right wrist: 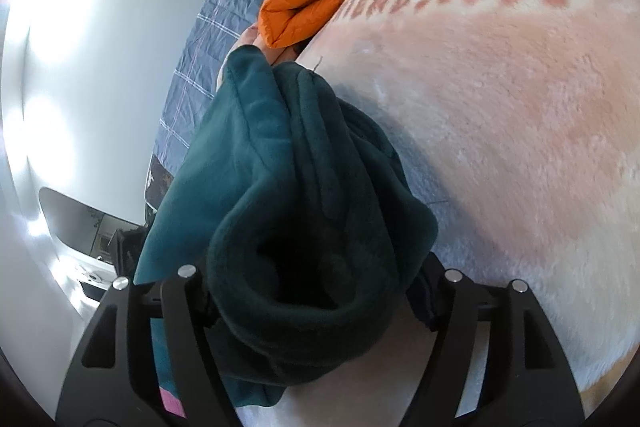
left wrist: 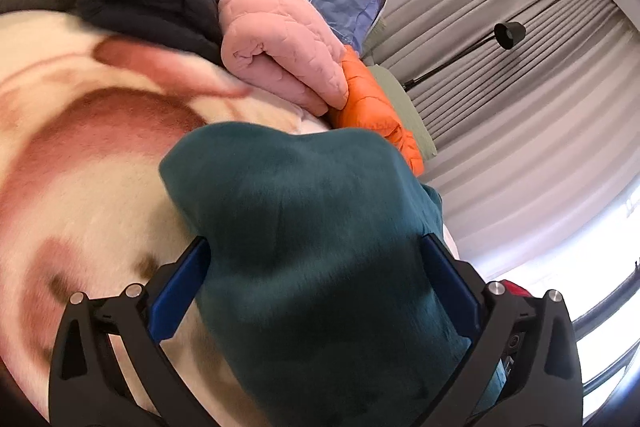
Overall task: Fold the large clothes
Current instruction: 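Lift the rolled teal bundle with both grippers off the blanket, then carry the teal bundle beside the orange jacket and set it down with both grippers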
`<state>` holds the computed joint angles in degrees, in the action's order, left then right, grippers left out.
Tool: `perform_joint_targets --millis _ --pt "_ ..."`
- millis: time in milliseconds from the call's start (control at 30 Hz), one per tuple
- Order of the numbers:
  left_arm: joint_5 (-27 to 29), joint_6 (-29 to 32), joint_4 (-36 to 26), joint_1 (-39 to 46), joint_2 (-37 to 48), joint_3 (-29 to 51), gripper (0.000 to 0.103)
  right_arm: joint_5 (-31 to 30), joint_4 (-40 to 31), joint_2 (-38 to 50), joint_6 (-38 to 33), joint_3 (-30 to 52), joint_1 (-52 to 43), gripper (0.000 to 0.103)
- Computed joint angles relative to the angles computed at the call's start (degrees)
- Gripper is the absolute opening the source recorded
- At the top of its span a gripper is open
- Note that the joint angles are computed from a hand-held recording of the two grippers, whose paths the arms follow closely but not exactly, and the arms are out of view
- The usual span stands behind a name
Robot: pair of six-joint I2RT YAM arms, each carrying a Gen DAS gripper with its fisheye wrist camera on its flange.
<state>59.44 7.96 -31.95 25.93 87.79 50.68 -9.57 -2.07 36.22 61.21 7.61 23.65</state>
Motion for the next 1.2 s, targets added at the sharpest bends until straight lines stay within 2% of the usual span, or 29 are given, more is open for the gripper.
perform_joint_targets --millis 33,100,133,167,200,267,367,400,467,533,633,700,833,933,967,1000,1033,1067,1100,1133,1200 --pt "0.38 1.14 -1.52 0.93 0.89 1.09 0.102 0.42 -0.41 0.42 -0.66 0.65 0.41 0.071" --pt "-0.63 -1.65 1.51 0.17 -1.32 -0.49 0.098 2.2 -2.33 0.48 -2.23 2.29 1.76 0.065" --pt "-0.29 -0.89 0.83 0.66 -2.69 -0.76 0.093 3.4 -3.79 0.06 -3.28 3.22 2.6 0.059" --pt "-0.14 -0.89 1.02 0.66 -4.61 -1.4 0.084 4.5 -5.76 -1.06 -4.86 4.3 3.33 0.055" --pt "0.29 -0.47 0.42 0.85 -7.41 -1.83 0.078 4.29 -6.97 -2.12 -5.93 4.85 3.15 0.053" --pt "1.56 0.3 -1.01 1.18 -12.03 -1.98 0.07 1.25 -9.39 -5.61 -7.93 5.37 0.55 0.05" --pt "1.52 -2.69 -1.82 -1.16 -20.79 -1.22 0.068 -2.56 -14.46 -13.63 -10.46 6.09 -4.48 0.049" --pt "0.33 -5.1 -1.67 -3.94 -23.29 0.32 0.068 -5.92 -16.92 -16.52 -12.3 6.72 -8.33 0.049" --pt "-2.52 -10.47 0.25 -11.02 -25.49 4.03 0.068 -17.57 -23.3 -22.28 -18.29 9.04 -22.27 0.049" --pt "-6.1 -14.53 3.2 -18.22 -25.25 7.45 0.068 -27.39 -27.42 -23.62 -23.4 12.02 -36.66 0.049" --pt "-15.98 -18.92 6.77 -33.5 -17.99 17.99 0.068 -39.9 -28.02 -15.31 -32.86 18.13 -58.26 0.049" --pt "-20.09 -20.23 7.01 -40.22 -10.35 26.33 0.068 -46.9 -24.09 -3.77 -38.9 22.67 -69.82 0.049" --pt "-27.94 -19.29 3.21 -50.15 8.85 48.85 0.068 -45.58 -9.16 15.36 -35.43 28.59 -73.96 0.05" --pt "-31.56 -18.82 -0.72 -53.2 22.2 65.23 0.068 -40.19 2.73 27.97 -30.45 32.15 -71.58 0.05" --pt "-33.48 -17.83 -3.81 -53.92 27.09 72.11 0.068 -39.07 5.82 31.73 -29.4 33.16 -70.76 0.05" --pt "-38.23 -15.83 -5.04 -55.04 33.07 79.31 0.068 -38.6 10.38 38.36 -28.37 35.32 -69.76 0.05" --pt "-44.22 -12.88 -7.31 -56.17 38.42 86.04 0.068 -35.19 15.22 45.56 -25.76 37.25 -67.8 0.051" --pt "-48.52 -10.59 -8.69 -56.76 41.78 89.89 0.068 -32.81 16.02 50.9 -26.06 39.49 -66.67 0.052" --pt "-52.68 -8.6 -9.13 -57.35 44.96 92.11 0.068 -28.55 13.87 55.87 -28.51 42.5 -64.84 0.052" --pt "-52.65 -8.02 -9.03 -57.1 46.48 91.45 0.068 -22.62 10.83 60.61 -31.39 45.69 -62.31 0.054" --pt "-47.97 -8.05 -4.21 -55.48 45.25 81.87 0.068 -14.97 17.58 67.0 -32.76 45.13 -58.64 0.056"
